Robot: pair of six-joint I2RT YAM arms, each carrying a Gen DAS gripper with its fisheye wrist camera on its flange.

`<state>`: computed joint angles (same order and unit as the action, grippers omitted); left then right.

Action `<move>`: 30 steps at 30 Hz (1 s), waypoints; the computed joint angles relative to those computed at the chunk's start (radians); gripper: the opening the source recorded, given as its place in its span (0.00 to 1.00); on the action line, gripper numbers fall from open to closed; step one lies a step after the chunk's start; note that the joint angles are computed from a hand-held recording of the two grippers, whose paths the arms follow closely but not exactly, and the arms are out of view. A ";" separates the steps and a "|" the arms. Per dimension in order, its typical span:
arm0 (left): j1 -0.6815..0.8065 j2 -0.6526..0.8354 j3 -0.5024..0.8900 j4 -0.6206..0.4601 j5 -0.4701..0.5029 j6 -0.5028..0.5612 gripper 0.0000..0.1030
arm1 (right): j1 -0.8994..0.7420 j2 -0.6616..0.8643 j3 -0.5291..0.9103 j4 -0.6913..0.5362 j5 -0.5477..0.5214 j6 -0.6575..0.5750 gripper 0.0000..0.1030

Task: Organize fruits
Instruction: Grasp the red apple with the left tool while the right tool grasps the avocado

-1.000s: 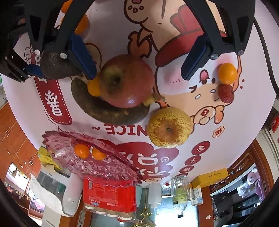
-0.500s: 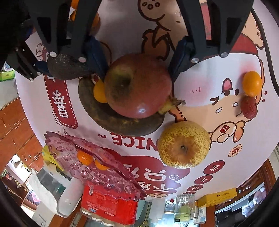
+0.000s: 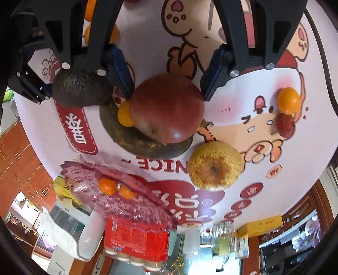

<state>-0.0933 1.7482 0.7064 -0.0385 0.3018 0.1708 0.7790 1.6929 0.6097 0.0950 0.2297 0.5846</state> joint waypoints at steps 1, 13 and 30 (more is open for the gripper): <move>0.003 -0.024 -0.012 0.000 0.000 0.005 0.58 | 0.003 -0.015 0.000 -0.014 0.013 0.005 0.62; 0.029 -0.130 -0.036 -0.051 -0.012 0.026 0.61 | 0.050 -0.052 0.040 -0.155 0.096 0.072 0.62; -0.087 0.048 0.036 0.019 -0.073 -0.067 0.64 | 0.062 -0.049 0.018 -0.142 0.095 0.107 0.62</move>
